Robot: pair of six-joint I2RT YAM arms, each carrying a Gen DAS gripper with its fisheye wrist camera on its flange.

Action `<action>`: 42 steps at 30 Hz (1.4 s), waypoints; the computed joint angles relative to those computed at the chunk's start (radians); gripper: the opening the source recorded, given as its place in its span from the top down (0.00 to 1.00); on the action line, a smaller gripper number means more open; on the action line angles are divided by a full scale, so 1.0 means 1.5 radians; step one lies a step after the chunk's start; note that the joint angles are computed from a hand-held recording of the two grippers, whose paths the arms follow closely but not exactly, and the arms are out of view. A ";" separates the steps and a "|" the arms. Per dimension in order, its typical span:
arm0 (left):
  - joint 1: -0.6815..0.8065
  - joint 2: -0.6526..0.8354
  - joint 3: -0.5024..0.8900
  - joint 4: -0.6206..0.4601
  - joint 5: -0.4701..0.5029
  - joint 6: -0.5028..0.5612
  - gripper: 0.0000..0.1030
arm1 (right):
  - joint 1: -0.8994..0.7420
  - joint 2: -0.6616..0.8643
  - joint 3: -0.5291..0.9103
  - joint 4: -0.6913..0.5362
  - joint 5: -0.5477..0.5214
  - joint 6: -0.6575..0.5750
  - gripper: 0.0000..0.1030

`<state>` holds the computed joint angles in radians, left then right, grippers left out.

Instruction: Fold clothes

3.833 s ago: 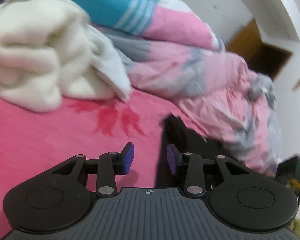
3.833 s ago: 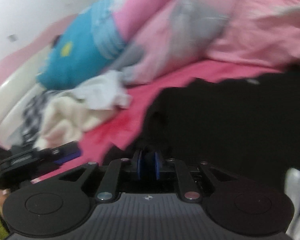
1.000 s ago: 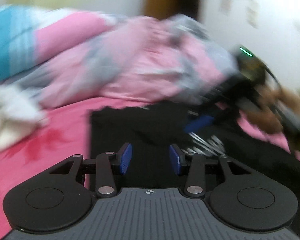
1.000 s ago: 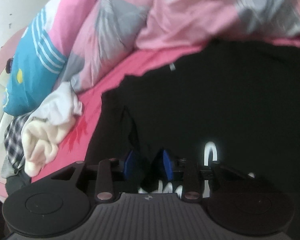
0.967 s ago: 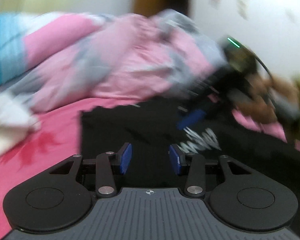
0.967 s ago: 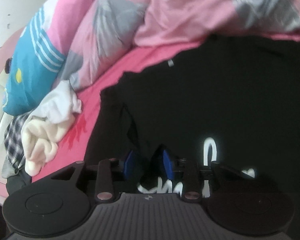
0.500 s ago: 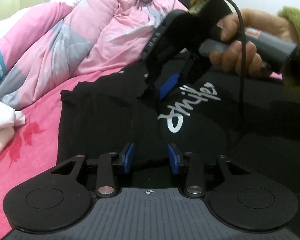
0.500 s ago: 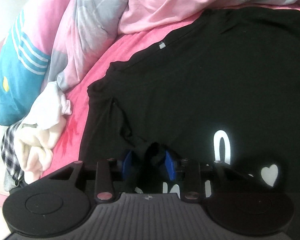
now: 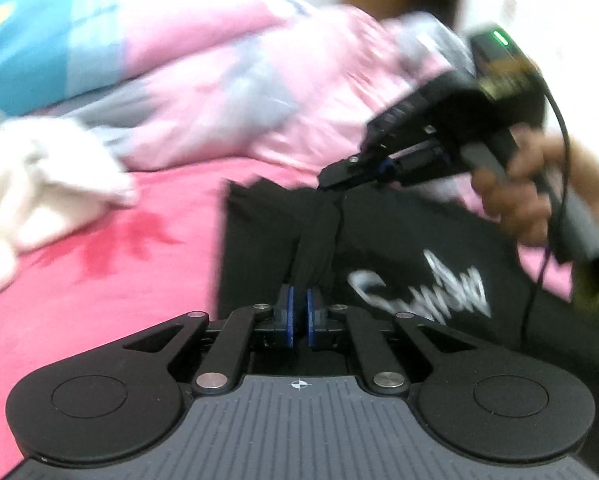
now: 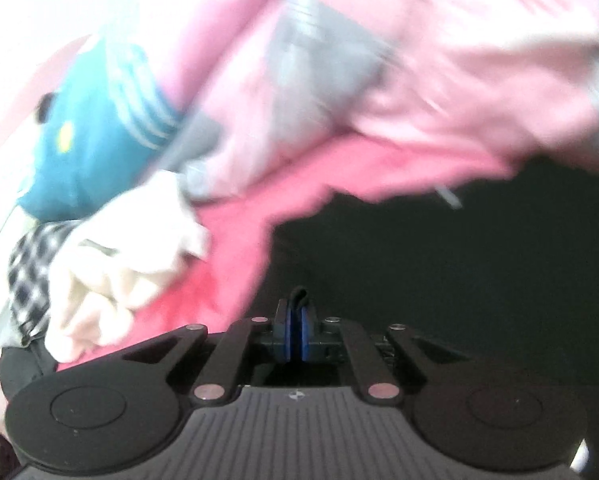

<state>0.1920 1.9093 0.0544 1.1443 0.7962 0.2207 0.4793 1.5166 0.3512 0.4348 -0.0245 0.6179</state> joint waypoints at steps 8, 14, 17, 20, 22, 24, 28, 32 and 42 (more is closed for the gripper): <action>0.185 0.005 0.094 -0.118 0.036 -0.172 0.96 | 0.093 0.311 0.336 0.018 0.007 -0.092 0.97; 0.206 0.044 0.127 -0.126 -0.045 -0.238 0.96 | 0.133 0.494 0.531 0.007 0.023 -0.149 0.97; 0.209 0.059 0.158 -0.169 -0.069 -0.252 0.96 | 0.136 0.530 0.558 0.044 0.043 -0.161 0.95; 0.214 0.068 0.160 -0.158 -0.076 -0.263 0.96 | 0.120 0.513 0.530 0.075 0.035 -0.141 0.95; 0.217 0.074 0.162 -0.151 -0.081 -0.271 0.96 | 0.107 0.476 0.476 0.112 0.028 -0.129 0.95; 0.218 0.076 0.156 -0.133 -0.095 -0.279 0.99 | 0.096 0.421 0.405 0.139 0.018 -0.129 0.95; 0.229 0.086 0.160 -0.122 -0.096 -0.297 0.99 | 0.079 0.287 0.263 0.120 -0.029 -0.146 0.95; 0.236 0.079 0.148 -0.091 -0.114 -0.316 0.99 | 0.122 0.196 0.170 0.045 -0.031 -0.191 0.95; 0.194 0.072 0.140 -0.053 -0.112 -0.247 0.69 | 0.160 0.212 0.169 0.022 0.044 -0.192 0.95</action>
